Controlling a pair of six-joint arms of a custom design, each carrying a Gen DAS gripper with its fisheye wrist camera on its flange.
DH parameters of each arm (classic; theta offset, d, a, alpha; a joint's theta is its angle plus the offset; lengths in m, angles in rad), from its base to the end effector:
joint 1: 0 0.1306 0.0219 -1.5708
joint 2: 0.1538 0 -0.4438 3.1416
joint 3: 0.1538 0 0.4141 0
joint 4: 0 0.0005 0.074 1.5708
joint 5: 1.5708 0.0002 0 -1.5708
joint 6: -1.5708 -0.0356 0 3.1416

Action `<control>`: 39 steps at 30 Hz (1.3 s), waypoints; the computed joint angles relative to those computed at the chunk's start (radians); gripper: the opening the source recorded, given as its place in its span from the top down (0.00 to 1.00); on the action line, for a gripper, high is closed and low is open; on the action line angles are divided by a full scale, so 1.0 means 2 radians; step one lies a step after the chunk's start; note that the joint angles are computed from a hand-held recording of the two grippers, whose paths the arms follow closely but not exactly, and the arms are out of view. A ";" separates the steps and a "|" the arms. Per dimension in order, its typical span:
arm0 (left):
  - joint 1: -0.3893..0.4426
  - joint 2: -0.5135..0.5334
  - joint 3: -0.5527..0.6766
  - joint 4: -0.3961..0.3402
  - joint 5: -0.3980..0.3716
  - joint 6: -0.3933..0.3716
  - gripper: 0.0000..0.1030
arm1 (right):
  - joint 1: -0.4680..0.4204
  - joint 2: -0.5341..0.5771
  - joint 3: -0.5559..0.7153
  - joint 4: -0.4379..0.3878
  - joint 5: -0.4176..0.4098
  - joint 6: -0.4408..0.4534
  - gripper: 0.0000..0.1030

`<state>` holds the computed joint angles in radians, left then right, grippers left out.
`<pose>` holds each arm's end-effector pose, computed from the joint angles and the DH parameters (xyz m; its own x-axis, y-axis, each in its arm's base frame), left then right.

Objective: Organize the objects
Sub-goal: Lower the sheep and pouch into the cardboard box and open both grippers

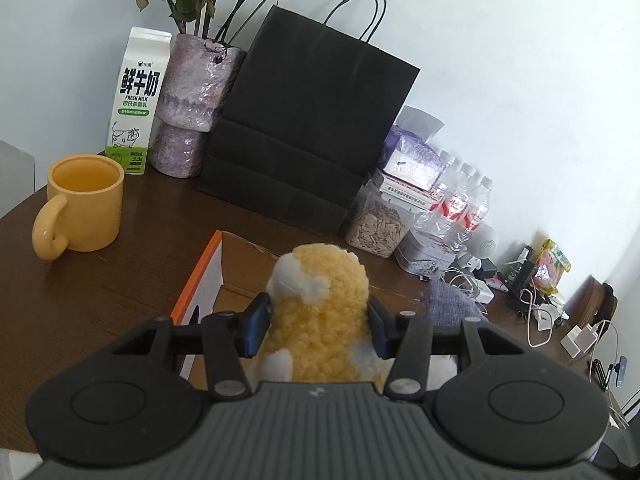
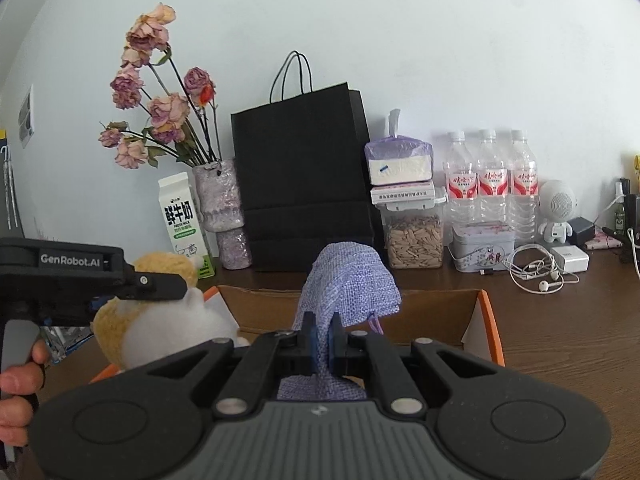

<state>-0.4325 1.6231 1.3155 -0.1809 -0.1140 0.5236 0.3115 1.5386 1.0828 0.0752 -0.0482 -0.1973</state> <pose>0.5498 -0.2499 0.3881 -0.5316 -0.3017 -0.7914 0.0686 0.9160 -0.3953 0.5224 0.1695 0.3480 -0.4151 0.0720 -0.9069 -0.2726 0.9412 0.1995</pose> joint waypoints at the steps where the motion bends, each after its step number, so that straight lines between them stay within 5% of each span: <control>1: 0.002 0.008 0.009 -0.013 0.005 -0.003 0.50 | -0.001 0.005 0.003 -0.007 -0.003 0.001 0.96; 8: 0.006 0.030 0.028 -0.045 0.008 -0.008 0.43 | -0.002 0.016 0.008 -0.027 -0.002 0.008 0.92; 11: 0.002 0.031 0.028 -0.052 -0.005 -0.012 0.05 | 0.004 0.015 0.008 -0.041 0.036 0.015 0.66; 13: -0.005 0.030 0.023 -0.043 -0.035 -0.026 0.00 | 0.007 0.012 0.005 -0.040 0.061 0.019 0.19; 15: -0.012 0.029 0.023 -0.042 -0.055 -0.040 0.00 | 0.009 0.008 -0.002 -0.026 0.073 0.021 0.07; 28: -0.020 0.025 0.016 -0.031 -0.064 -0.065 0.00 | 0.011 0.002 -0.006 -0.022 0.075 0.026 0.00; 39: -0.036 -0.010 -0.022 0.016 -0.093 -0.091 0.00 | 0.019 -0.022 -0.027 0.004 0.092 0.042 0.00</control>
<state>-0.5043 1.6033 1.2708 -0.1488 -0.2998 0.3407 0.3493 1.4948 1.0296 0.0839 0.1354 -0.1128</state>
